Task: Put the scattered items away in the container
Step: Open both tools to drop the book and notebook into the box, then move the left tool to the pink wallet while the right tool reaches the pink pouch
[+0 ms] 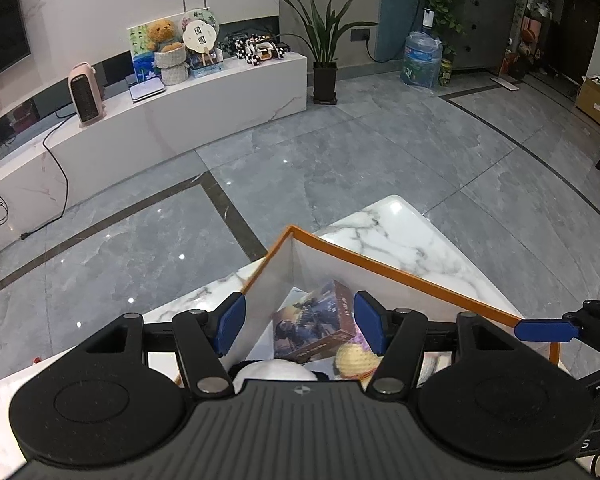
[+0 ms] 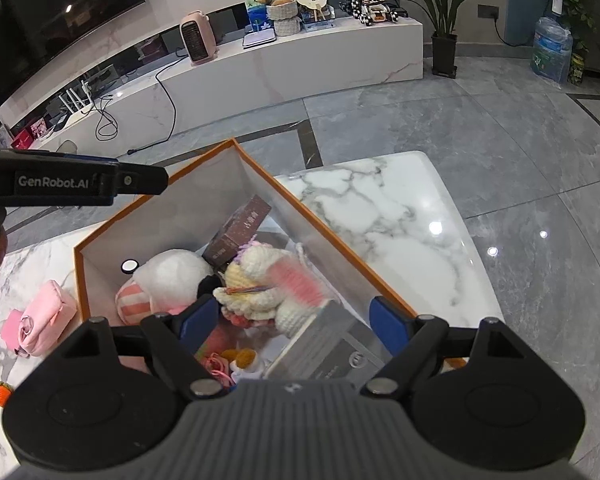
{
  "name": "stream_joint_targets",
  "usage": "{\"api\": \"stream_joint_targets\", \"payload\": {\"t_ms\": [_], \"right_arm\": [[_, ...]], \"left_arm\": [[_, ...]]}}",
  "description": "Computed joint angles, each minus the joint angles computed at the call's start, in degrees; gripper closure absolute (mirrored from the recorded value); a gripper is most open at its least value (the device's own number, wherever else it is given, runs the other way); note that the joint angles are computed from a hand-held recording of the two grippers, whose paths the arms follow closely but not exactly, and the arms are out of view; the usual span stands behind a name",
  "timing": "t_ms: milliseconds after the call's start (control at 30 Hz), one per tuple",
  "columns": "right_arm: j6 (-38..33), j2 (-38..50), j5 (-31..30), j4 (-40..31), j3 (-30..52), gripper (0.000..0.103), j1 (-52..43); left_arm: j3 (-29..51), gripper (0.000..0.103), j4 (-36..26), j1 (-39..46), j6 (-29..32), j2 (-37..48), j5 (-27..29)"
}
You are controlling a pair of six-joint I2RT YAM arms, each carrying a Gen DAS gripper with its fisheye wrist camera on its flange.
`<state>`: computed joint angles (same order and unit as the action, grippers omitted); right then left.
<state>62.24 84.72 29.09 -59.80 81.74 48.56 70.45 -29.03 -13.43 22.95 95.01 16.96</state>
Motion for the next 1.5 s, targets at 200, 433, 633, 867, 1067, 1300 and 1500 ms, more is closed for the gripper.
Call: {"api": "stream_joint_targets", "payload": {"t_ms": [200,433,633,867,1067,1300,1500], "right_arm": [[-0.4,2.39,0.09,-0.46,2.61,0.018,0.47],[-1.57,6.45,0.77,-1.3,7.76,0.016,1.66],[-2.45,10.55,1.48,-2.23,13.47,0.016,2.74],[-4.16,16.24,1.96,-3.23,20.73,0.015,4.22],[-5.73,21.3,1.9,-4.67,27.18,0.015,5.37],[-6.88,28.08,2.14,-8.4,37.34,0.015,6.41],[-8.86,34.51,2.91,-11.62,47.4,0.015,8.26]], "left_arm": [[-0.04,0.032,-0.98,2.64,0.89,-1.54,1.12],[0.14,0.032,-3.06,6.82,3.51,-2.62,1.91],[1.09,0.032,-5.06,11.92,5.91,-3.79,3.41],[1.9,0.032,-6.68,19.23,9.07,-3.5,5.1],[3.73,0.032,-8.66,25.23,11.68,-2.36,6.61],[6.5,0.032,-11.04,31.46,14.53,-1.15,9.26],[7.95,0.032,-12.07,36.56,17.15,1.1,11.66]]}}
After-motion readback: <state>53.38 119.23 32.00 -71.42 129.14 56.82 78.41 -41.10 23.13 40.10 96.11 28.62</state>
